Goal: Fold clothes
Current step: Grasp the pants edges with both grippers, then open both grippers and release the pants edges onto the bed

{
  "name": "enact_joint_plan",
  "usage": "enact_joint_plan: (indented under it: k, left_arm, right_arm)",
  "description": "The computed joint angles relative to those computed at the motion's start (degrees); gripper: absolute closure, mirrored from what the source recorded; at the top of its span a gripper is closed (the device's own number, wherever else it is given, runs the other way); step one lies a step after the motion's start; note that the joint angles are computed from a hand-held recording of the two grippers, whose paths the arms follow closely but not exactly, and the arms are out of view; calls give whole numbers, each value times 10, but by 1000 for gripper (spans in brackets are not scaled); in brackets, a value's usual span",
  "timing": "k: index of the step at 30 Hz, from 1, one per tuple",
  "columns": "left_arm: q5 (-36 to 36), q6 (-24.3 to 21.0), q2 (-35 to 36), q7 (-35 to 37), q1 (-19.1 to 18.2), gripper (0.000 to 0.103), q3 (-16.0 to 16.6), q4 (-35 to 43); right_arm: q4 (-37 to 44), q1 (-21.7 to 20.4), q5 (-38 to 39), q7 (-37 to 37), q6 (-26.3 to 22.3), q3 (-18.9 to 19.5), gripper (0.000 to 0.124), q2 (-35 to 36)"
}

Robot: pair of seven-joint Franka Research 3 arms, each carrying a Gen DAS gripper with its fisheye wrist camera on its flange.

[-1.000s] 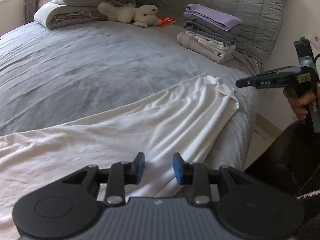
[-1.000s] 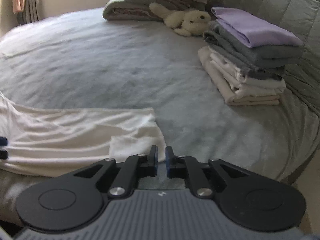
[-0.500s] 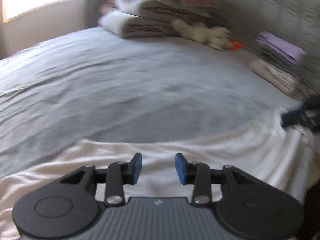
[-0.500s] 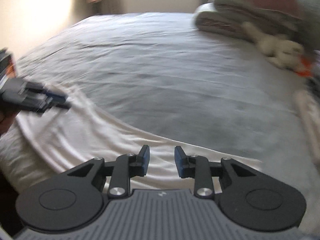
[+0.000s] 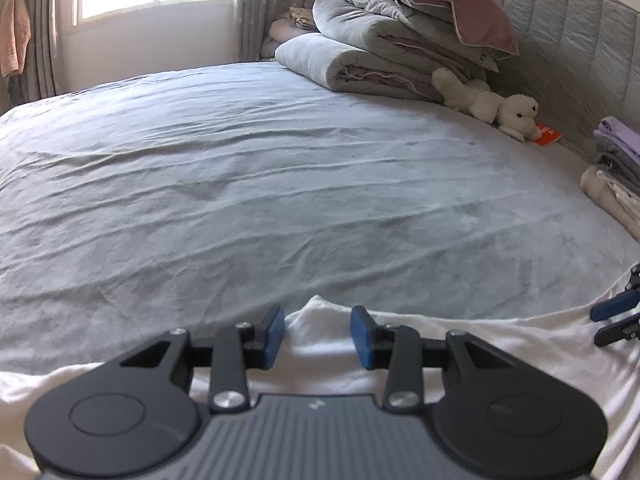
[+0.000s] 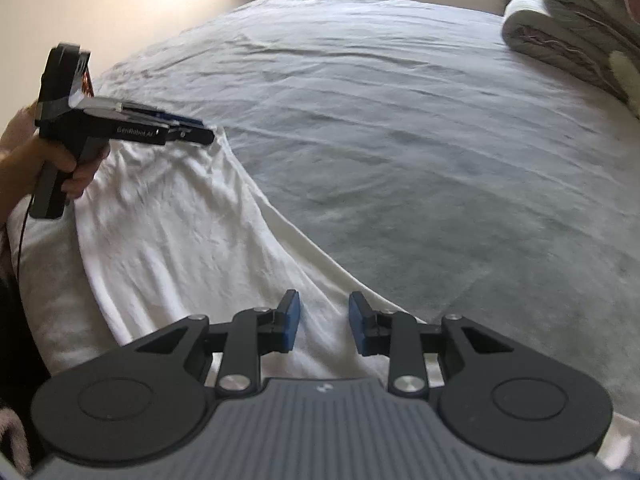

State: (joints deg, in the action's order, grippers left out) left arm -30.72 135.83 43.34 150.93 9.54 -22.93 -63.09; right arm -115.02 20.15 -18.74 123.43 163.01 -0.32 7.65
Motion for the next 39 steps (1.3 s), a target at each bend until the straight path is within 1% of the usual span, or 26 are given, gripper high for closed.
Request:
enact_joint_plan:
  k: [2,4,8,9,10,11,13,14,16,17,20,22,23,24,26,28,30,33,36,38,39]
  left_arm:
    - [-2,-1,6,4,1,65,-3,5]
    - [-6,-4,12,9,3,65,-7,12]
    - [-6,-18,27,5,0,66,-6,35]
    - [-5,-24,31,2,-2,71,-6,42]
    - [-4,-37,37,-1,-2,85,-6,53]
    - [-4,-48,42,-3,-2,89,-7,62]
    - [-9,-35,35,4,-1,94,-9,48]
    - [-14,-25,30,10,1,95,-10,37]
    - [-25,-7,24,11,4,97,-14,24]
    - [-32,1,22,10,6,97,-16,19]
    - [-48,27,19,8,9,97,-21,7]
    - [-49,35,23,0,7,97,-21,10]
    - [-47,36,25,-4,5,97,-19,13]
    - [-43,39,26,-8,2,97,-17,14]
    - [-40,58,24,-6,0,97,-18,3]
    - [-37,75,23,-7,-2,97,-20,-4]
    - [-30,97,19,-1,-4,97,-22,-17]
    - [-18,129,11,11,-6,96,-27,-38]
    - [-10,146,6,14,-3,92,-34,-49]
    - [-8,151,2,11,1,87,-38,-56]
    - [-9,154,-2,6,3,78,-39,-60]
  right_arm:
    - [-1,0,-3,-9,6,0,100,4]
    - [-8,-1,1,-20,17,1,109,0]
    - [-20,0,-6,-25,30,-1,113,-6]
    - [-23,0,-6,-28,32,-1,114,-8]
    - [-25,0,-6,-31,35,0,114,-9]
    - [-27,0,-7,-34,37,1,115,-10]
    - [-27,1,-14,-30,40,-1,118,-8]
    - [-27,2,-19,-26,42,-3,119,-8]
    - [-27,12,-65,14,47,-16,120,-10]
    - [-27,16,-91,38,49,-21,120,-11]
    - [-24,26,-204,149,54,-40,121,-19]
    - [-19,23,-271,216,53,-42,121,-23]
    - [-17,17,-279,224,50,-37,121,-22]
    - [-14,11,-284,229,46,-32,121,-21]
    - [-9,0,-255,202,32,-18,121,-12]
    - [6,0,-235,172,1,-11,121,4]
    - [17,5,-234,165,-12,-13,121,17]
    - [21,11,-233,172,-16,-19,120,20]
    - [23,15,-230,180,-24,-22,118,18]
    - [32,20,-233,187,-38,-21,116,21]
    - [34,21,-234,191,-43,-21,114,21]
